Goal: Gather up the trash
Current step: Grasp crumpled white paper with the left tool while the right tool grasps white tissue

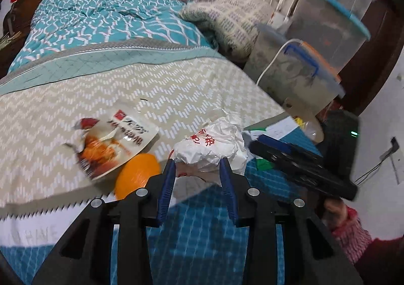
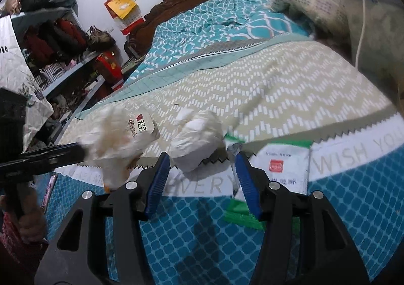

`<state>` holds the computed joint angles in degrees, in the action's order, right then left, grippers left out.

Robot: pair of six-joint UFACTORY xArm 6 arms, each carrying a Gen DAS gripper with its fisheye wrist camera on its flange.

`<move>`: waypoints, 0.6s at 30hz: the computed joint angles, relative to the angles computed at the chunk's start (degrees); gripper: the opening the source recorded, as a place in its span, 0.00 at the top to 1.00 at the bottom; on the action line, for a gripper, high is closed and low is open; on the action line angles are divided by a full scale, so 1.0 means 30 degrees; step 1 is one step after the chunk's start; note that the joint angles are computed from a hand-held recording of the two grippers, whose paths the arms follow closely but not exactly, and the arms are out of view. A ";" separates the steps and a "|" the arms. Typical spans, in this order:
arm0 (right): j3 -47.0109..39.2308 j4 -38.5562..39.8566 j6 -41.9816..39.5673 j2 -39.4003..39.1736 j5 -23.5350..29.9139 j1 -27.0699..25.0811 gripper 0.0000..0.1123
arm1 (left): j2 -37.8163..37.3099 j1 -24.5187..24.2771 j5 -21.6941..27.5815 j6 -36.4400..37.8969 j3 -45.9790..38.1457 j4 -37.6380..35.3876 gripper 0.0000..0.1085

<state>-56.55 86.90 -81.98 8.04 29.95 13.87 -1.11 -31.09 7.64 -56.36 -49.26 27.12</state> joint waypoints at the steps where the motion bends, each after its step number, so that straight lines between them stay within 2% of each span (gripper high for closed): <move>1: -0.0053 -0.0051 -0.0007 -0.0018 -0.0220 0.0101 0.46 | -0.0544 0.0024 -0.0239 -0.0226 0.0511 0.0116 0.69; 2: -0.0204 -0.0211 0.0067 -0.0011 -0.0481 0.0243 0.45 | -0.1310 0.0052 -0.0859 -0.0199 0.1364 -0.0118 0.69; 5: -0.0555 -0.0944 0.0252 -0.0011 -0.0849 0.0593 0.44 | -0.2665 -0.0184 -0.1265 -0.0215 0.2700 -0.0346 0.69; 9: -0.1286 -0.2364 0.0946 0.0564 -0.1809 0.1428 0.44 | -0.3410 -0.0914 -0.0419 -0.1050 0.3624 0.0321 0.69; 14: -0.2237 -0.4953 0.3029 0.1967 -0.2893 0.2407 0.45 | -0.2832 -0.2039 0.1184 -0.2442 0.3627 0.1648 0.68; 16: -0.2632 -0.6449 0.3958 0.2614 -0.2818 0.2617 0.57 | -0.2342 -0.2377 0.1906 -0.2922 0.3313 0.1972 0.64; 18: -0.2537 -0.5799 0.3584 0.2401 -0.2544 0.2503 0.60 | -0.1954 -0.2504 0.2046 -0.3256 0.3116 0.2175 0.58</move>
<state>-64.16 69.50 -71.23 15.24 22.32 21.38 -6.97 -38.60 13.77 -66.13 -39.91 33.64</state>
